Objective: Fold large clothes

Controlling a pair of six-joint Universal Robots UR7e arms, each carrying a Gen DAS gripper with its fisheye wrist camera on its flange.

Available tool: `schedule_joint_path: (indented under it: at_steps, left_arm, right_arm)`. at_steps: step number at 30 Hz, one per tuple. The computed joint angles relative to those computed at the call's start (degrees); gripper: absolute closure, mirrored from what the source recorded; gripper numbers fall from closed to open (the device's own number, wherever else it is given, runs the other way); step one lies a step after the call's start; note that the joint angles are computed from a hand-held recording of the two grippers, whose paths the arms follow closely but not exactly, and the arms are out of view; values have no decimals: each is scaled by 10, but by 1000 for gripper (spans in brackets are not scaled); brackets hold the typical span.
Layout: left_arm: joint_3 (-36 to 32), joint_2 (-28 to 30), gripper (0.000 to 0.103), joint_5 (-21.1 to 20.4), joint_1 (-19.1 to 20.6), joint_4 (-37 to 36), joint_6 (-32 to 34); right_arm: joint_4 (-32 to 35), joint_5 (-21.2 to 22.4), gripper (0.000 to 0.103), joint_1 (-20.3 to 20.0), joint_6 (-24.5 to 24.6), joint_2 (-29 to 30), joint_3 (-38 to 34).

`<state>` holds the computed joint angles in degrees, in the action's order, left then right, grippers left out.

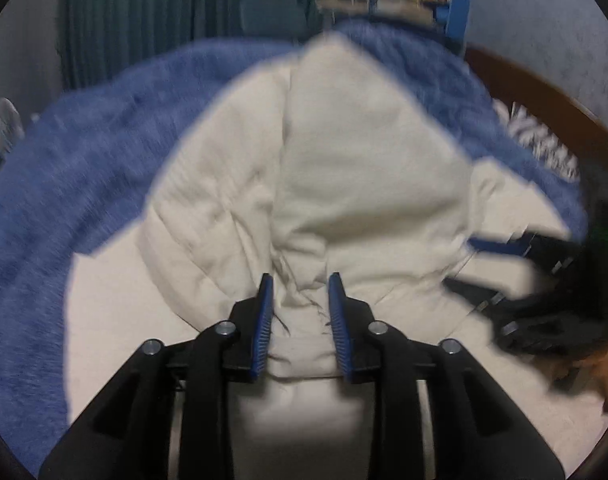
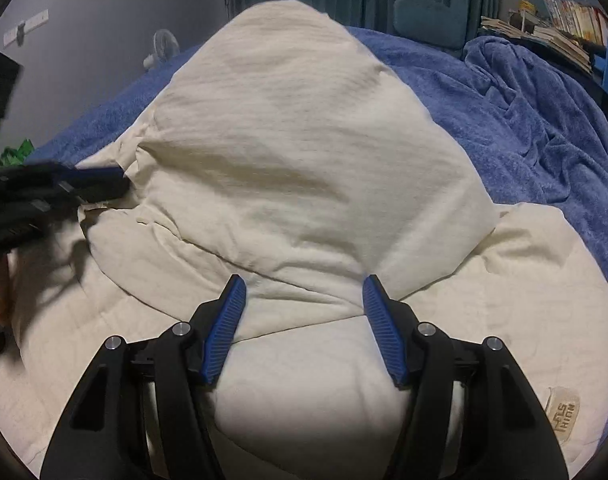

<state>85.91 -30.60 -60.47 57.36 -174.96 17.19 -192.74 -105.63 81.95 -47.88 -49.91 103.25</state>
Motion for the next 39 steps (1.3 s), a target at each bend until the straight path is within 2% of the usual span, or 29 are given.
schedule_joint_path:
  at_steps: [1, 2, 3, 6, 8, 9, 11, 13, 14, 19, 22, 23, 24, 25, 27, 30, 33, 35, 39]
  left_arm:
    - [7, -2, 56, 5, -5, -21, 5]
    - [6, 2, 37, 34, -12, -31, 9]
    - [-5, 14, 34, 82, -20, -38, 13]
    - [-51, 50, 34, 144, -18, -40, 17]
    - [-82, 56, 34, 123, -3, 3, -16]
    - [-104, 62, 32, 116, 8, 48, -42]
    - [-146, 74, 29, 112, 20, 139, -84]
    - [-173, 86, 25, 119, 24, 185, -103]
    - [-181, 90, 24, 123, 25, 198, -110]
    - [-162, 82, 24, 113, 24, 166, -106]
    - [-138, 65, 24, 108, 23, 154, -114]
    - [-129, 58, 24, 107, 21, 151, -118]
    - [-117, 48, 24, 102, 18, 148, -124]
    - [-103, 37, 24, 97, 15, 145, -130]
    - [-61, 5, 24, 91, 6, 132, -135]
    - [-2, -45, 24, 101, -14, 126, -137]
    - [75, -111, 24, 109, -44, 123, -157]
    - [137, -160, 24, 108, -69, 107, -176]
    - [239, -239, 19, 106, -110, 90, -218]
  right_arm:
    - [1, 9, 44, -4, 4, -3, 2]
    - [3, 18, 44, -7, 8, -5, 3]
    - [4, 24, 44, -9, 11, -6, 3]
    - [-7, 23, 44, -9, 8, -3, 4]
    - [-21, 25, 43, -9, 6, 0, 7]
    - [-24, 28, 42, -10, 6, -1, 9]
    - [-22, 34, 42, -11, 10, -3, 12]
    - [-18, 30, 42, -10, 13, -2, 9]
    - [-20, 28, 42, -10, 13, -1, 9]
    - [-16, 34, 41, -11, 15, -4, 11]
    - [-15, 37, 40, -12, 16, -5, 12]
    - [-18, 41, 34, -12, 17, -8, 15]
    - [-30, 44, 21, -12, 20, -14, 22]
    - [-39, 43, 16, -11, 24, -18, 29]
    - [-37, 45, 15, -9, 35, -37, 43]
    - [-32, -14, 15, 14, 44, -71, 61]
    - [-49, -37, 13, 41, 56, -123, 105]
    - [-63, -33, 9, 53, 73, -161, 142]
    - [-98, -41, 7, 86, 118, -250, 245]
